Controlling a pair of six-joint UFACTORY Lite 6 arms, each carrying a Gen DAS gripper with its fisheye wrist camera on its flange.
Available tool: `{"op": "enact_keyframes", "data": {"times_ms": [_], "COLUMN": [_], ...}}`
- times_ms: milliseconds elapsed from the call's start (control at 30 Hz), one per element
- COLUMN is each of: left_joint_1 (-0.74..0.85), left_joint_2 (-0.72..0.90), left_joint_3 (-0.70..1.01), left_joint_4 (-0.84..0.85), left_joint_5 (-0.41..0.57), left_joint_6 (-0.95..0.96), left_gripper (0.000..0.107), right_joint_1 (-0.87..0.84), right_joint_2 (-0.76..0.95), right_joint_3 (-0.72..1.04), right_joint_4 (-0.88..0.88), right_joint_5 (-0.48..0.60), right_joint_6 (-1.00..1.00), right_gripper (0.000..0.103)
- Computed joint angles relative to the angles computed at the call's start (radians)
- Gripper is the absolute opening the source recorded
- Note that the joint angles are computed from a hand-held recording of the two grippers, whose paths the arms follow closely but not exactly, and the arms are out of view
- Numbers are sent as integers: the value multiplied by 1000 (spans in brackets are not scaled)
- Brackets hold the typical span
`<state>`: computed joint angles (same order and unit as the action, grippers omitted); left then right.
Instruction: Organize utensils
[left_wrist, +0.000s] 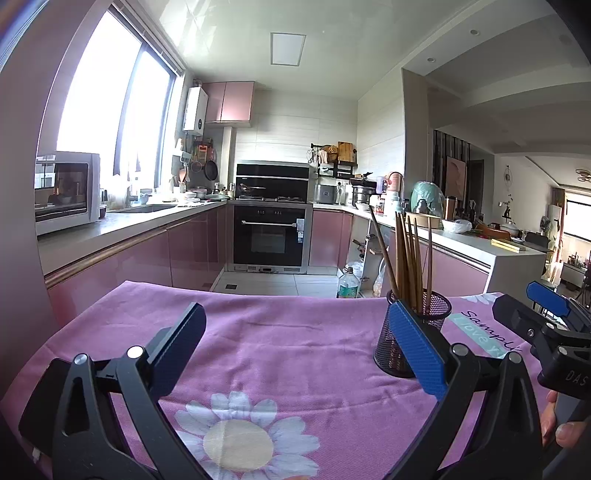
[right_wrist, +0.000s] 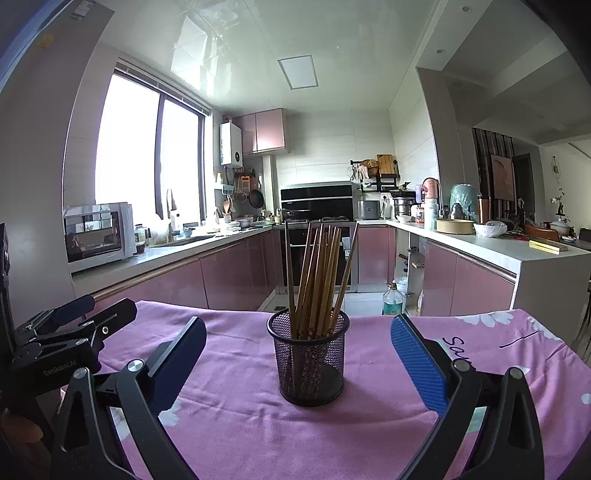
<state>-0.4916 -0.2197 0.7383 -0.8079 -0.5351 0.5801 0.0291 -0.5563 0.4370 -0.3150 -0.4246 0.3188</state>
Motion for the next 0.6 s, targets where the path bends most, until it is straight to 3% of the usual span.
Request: {"op": "enact_keyframes", "data": {"times_ms": [600], "left_joint_1": [-7], "left_joint_2": [5], "left_joint_3": [-4], "left_joint_4": [-3], "left_joint_5": [-9], "left_joint_6": [1], "left_gripper": [98], "right_joint_1": [-5], "right_joint_2": [27], "right_joint_3": [11], "right_joint_4": [-25], "right_joint_5": [-14], "right_joint_6": [18], "right_gripper": [97]}}
